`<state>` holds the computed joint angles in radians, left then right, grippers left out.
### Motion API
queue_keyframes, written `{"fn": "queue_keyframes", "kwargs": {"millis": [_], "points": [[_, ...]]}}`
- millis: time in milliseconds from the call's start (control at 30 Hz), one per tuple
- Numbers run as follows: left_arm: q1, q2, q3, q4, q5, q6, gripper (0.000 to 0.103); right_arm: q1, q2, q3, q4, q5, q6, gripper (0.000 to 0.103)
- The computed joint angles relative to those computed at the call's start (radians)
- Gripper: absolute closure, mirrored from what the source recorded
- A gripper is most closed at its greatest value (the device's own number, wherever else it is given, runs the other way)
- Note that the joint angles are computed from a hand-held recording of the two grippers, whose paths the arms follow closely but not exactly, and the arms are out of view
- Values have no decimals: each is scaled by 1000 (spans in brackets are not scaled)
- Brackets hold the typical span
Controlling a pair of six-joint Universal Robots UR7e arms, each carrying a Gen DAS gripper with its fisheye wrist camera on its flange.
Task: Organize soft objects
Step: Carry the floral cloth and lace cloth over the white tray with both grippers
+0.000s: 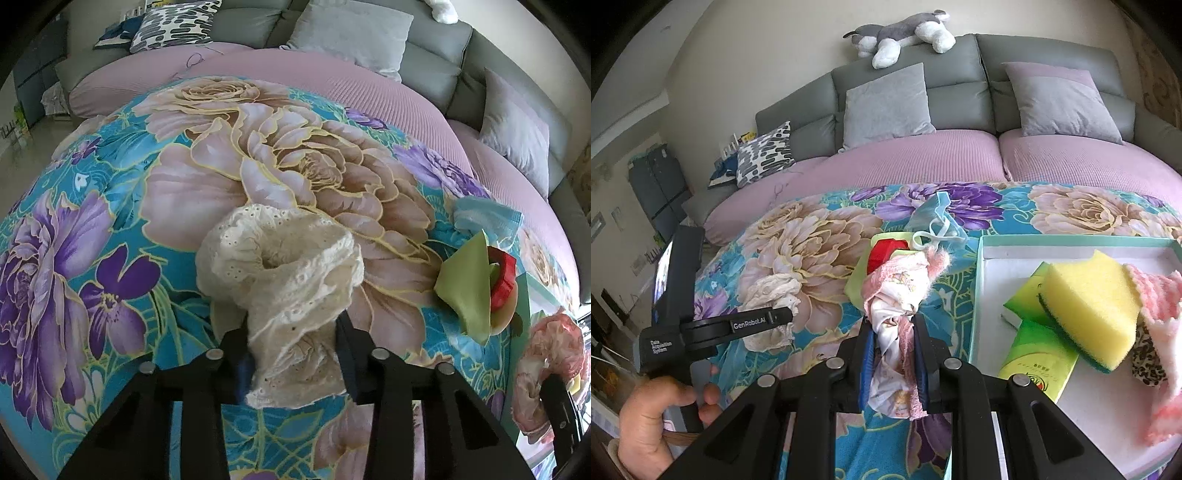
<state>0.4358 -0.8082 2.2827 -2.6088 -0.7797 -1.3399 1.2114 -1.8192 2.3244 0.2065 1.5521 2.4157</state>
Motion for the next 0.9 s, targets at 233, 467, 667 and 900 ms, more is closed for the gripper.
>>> {"fn": "queue_keyframes", "kwargs": {"millis": [233, 467, 667, 900], "points": [[-11, 2, 28, -98, 11, -7, 81, -25, -19, -5, 20, -28, 2, 83], [-38, -6, 55, -158, 56, -26, 86, -35, -27, -7, 25, -45, 3, 82], [-88, 1, 84, -285, 116, 30, 87, -60, -74, 10, 25, -98, -11, 82], [-153, 22, 80, -403, 190, 136, 87, -94, -152, 29, 35, -169, -25, 82]]}}
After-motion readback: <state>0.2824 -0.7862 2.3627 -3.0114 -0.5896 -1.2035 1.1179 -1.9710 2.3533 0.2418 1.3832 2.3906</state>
